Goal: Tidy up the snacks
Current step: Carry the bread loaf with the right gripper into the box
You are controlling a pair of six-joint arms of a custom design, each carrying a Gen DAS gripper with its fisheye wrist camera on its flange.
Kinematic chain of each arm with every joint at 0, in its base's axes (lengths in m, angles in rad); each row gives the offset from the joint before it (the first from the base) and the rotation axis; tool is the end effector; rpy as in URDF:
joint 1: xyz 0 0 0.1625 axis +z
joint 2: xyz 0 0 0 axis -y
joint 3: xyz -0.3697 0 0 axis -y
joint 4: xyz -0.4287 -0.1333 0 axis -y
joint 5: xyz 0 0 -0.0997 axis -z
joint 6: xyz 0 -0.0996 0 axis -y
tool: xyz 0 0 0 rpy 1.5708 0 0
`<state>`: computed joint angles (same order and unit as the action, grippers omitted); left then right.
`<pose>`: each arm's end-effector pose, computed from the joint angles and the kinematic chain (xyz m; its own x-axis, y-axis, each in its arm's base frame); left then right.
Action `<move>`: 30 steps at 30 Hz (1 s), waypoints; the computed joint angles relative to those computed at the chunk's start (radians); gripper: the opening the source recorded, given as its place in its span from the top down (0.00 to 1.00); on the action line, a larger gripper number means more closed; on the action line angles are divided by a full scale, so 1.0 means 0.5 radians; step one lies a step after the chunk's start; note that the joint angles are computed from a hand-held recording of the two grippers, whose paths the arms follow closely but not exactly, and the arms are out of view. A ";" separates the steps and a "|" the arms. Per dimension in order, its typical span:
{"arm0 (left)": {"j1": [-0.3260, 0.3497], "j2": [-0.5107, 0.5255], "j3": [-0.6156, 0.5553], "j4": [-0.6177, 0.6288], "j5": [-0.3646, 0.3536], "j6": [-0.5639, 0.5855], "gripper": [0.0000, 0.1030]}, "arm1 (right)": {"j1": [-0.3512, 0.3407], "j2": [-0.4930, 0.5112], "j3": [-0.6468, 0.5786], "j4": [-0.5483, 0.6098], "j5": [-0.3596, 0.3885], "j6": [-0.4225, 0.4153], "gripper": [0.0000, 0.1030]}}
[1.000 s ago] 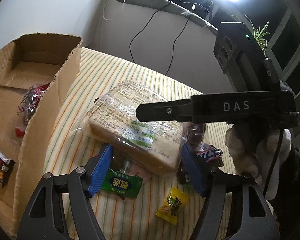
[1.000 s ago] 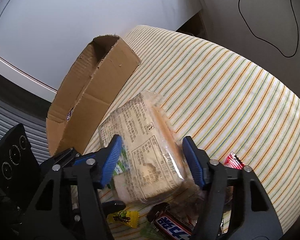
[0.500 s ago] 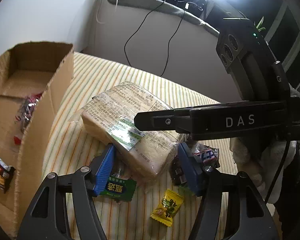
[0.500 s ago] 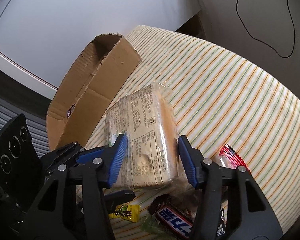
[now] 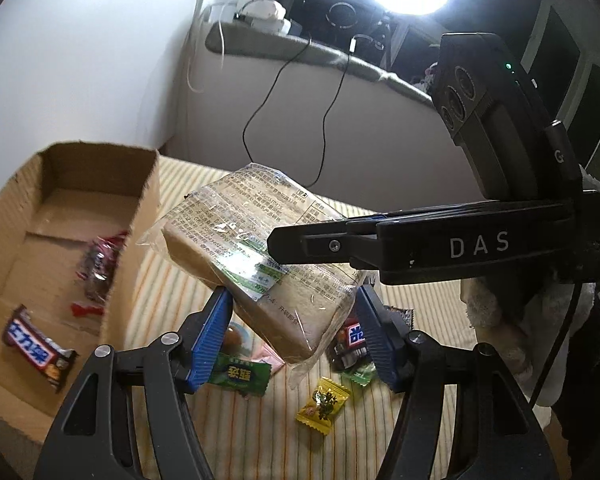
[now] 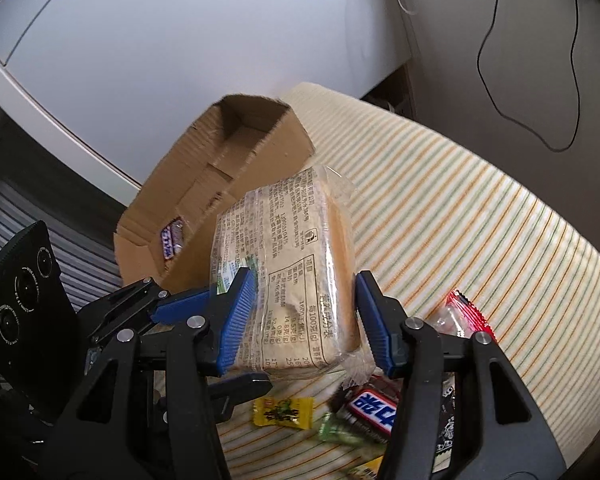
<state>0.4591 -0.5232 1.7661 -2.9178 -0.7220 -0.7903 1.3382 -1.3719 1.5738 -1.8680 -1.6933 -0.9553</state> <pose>-0.4137 -0.4366 -0.1137 -0.8888 0.0794 -0.4514 0.3696 0.7065 -0.6035 -0.0208 -0.6134 0.3500 -0.7434 -0.6523 0.1479 -0.6539 0.7553 0.0444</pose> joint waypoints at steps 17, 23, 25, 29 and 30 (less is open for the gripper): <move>-0.105 -0.397 0.448 0.036 0.265 -0.208 0.39 | 0.256 -0.058 0.211 -0.131 0.041 0.064 0.47; -0.073 -0.528 0.575 0.078 0.315 -0.286 0.39 | 0.342 0.034 0.235 -0.172 0.038 0.113 0.47; -0.057 -0.571 0.617 0.096 0.324 -0.309 0.39 | 0.358 0.068 0.235 -0.182 0.039 0.125 0.47; -0.009 -0.617 0.657 0.117 0.330 -0.334 0.39 | 0.388 0.154 0.221 -0.199 0.031 0.156 0.47; -0.003 -0.630 0.672 0.120 0.331 -0.346 0.39 | 0.391 0.170 0.215 -0.196 0.030 0.161 0.47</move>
